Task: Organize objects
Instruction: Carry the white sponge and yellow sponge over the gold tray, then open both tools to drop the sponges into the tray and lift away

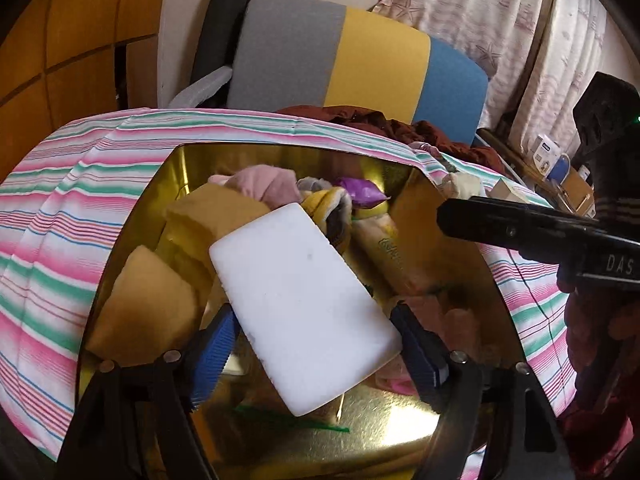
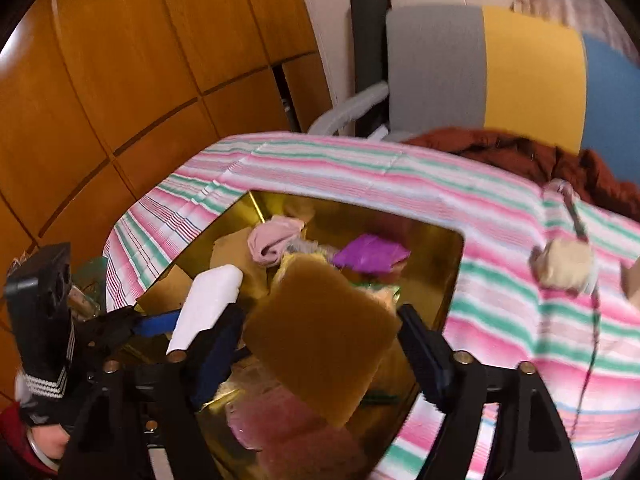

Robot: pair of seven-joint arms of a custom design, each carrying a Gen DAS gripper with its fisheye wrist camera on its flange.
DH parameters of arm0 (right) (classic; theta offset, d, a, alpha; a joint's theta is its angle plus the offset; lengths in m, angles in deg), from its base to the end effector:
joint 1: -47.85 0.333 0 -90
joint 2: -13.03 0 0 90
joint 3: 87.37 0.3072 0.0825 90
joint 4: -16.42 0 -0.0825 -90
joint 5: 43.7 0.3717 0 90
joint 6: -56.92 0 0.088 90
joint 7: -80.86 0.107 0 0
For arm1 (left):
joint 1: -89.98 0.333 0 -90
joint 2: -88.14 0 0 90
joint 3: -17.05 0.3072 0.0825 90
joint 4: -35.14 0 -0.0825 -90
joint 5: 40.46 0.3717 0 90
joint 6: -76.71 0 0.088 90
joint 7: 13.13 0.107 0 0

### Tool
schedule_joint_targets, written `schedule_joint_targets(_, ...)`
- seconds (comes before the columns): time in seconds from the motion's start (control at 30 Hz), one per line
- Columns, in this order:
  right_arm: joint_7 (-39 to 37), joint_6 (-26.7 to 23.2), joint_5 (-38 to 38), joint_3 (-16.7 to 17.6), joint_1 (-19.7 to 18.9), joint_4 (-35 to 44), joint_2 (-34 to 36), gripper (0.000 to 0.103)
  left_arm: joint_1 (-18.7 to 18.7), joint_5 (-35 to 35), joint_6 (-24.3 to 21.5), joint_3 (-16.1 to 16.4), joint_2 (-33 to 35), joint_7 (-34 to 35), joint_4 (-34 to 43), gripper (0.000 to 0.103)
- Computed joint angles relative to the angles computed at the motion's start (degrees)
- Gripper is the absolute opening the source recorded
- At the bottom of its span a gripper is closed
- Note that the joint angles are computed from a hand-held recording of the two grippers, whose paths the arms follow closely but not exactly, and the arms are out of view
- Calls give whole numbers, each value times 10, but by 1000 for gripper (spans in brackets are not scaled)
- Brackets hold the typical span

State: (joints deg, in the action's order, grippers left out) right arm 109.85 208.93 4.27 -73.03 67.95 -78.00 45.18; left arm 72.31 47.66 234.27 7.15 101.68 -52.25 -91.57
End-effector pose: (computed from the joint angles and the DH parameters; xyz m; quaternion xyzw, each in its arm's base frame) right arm 0.6036 0.3571 0.3351 -0.8791 0.2939 0.0052 0.3752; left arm 0.4596 -0.2851 0.2818 -0.7746 0.5155 -0.2909 0.2229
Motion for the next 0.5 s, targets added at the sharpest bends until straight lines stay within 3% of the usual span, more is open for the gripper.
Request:
schedule_joint_targets(0.13, -7, -5, 33, 9, -15, -12, -8, 93, -8, 16, -23, -5, -17, -20, -17, 81)
schedule_joint_targets(0.33, -7, -20, 71, 7, -29, -22, -18, 93, -3, 78, -26, -13, -31, -91, -24, 85)
schedule_joint_targets(0.5, -17, -24, 98, 6, -38, -38, -30, 93, -13, 70, -83, -25, -49, -102, -38, 85)
